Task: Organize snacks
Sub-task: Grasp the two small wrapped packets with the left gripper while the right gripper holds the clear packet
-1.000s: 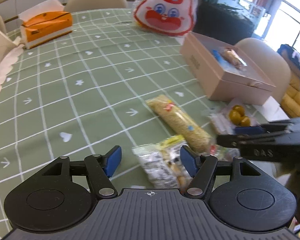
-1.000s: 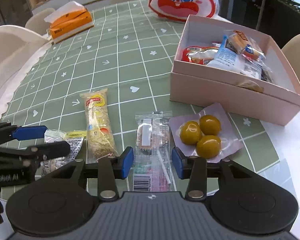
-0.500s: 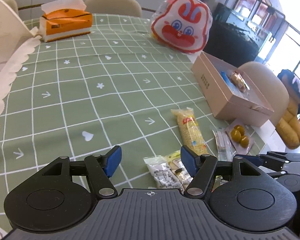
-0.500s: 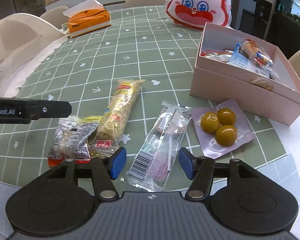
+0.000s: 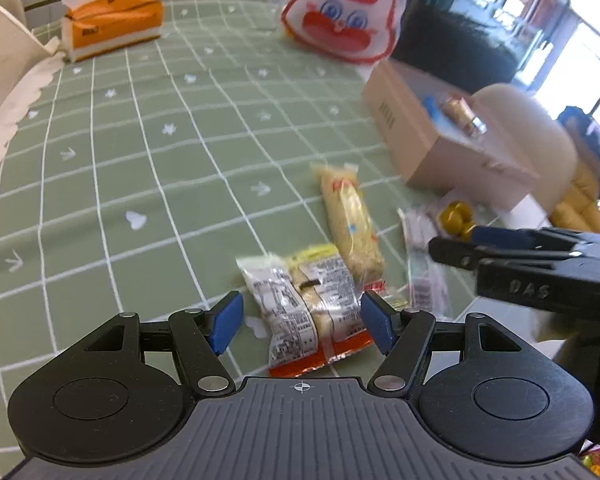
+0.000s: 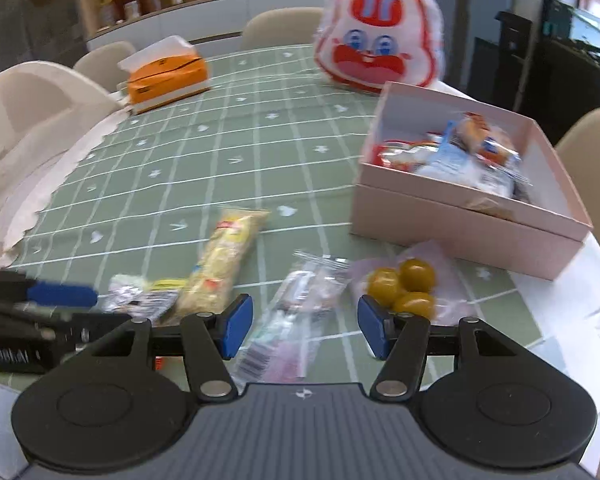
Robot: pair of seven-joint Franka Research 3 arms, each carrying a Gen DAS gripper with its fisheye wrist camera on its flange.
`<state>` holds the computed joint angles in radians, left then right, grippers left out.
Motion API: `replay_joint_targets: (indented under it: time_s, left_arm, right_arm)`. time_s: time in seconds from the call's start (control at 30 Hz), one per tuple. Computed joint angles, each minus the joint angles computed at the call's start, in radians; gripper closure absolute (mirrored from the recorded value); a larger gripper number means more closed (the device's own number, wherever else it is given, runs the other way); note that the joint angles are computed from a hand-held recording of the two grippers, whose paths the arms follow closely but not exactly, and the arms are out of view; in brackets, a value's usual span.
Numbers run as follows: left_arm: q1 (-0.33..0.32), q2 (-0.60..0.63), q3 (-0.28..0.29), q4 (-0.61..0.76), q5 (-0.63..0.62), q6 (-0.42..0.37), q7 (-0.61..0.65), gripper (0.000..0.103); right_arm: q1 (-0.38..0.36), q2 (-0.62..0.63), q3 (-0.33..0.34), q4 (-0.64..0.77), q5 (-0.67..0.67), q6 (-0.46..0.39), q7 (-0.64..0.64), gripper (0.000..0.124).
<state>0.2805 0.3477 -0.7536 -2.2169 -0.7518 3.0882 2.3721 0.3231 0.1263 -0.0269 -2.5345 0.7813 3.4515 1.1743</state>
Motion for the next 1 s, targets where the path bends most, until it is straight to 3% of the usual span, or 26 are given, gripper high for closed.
replay_joint_targets:
  time_s: [0.07, 0.17, 0.3, 0.4, 0.53, 0.63, 0.87, 1.0]
  left_arm:
    - [-0.087, 0.000, 0.085, 0.001, 0.087, 0.011, -0.088, 0.031]
    - [-0.137, 0.003, 0.133, 0.003, 0.171, 0.023, -0.150, 0.031]
    - [-0.132, 0.020, 0.129, 0.008, 0.234, 0.041, -0.193, 0.029]
    - [-0.099, 0.042, 0.089, -0.002, 0.285, 0.088, -0.176, 0.029]
    - [0.033, 0.052, -0.029, -0.059, 0.351, 0.143, -0.135, 0.035]
    - [0.157, 0.069, -0.131, -0.082, 0.376, 0.141, -0.152, 0.037]
    - [0.322, 0.085, -0.242, -0.120, 0.444, 0.143, -0.219, 0.042]
    - [0.379, 0.107, -0.278, -0.131, 0.487, 0.154, -0.260, 0.042]
  right_arm:
    - [-0.012, -0.002, 0.003, -0.005, -0.010, -0.013, 0.015, 0.065]
    - [-0.015, -0.006, 0.006, -0.022, -0.028, -0.005, 0.034, 0.065]
    - [-0.002, -0.004, 0.000, -0.029, -0.007, -0.004, 0.030, 0.065]
    - [0.052, 0.008, -0.031, -0.012, 0.094, 0.007, -0.053, 0.065]
    - [0.031, 0.009, -0.002, -0.013, 0.080, 0.033, -0.046, 0.065]
    - [-0.006, 0.016, 0.023, -0.002, 0.017, 0.018, 0.011, 0.065]
    - [-0.009, 0.068, 0.033, 0.077, -0.112, -0.028, 0.069, 0.065]
    - [0.093, 0.117, -0.069, 0.158, -0.117, -0.114, 0.073, 0.065]
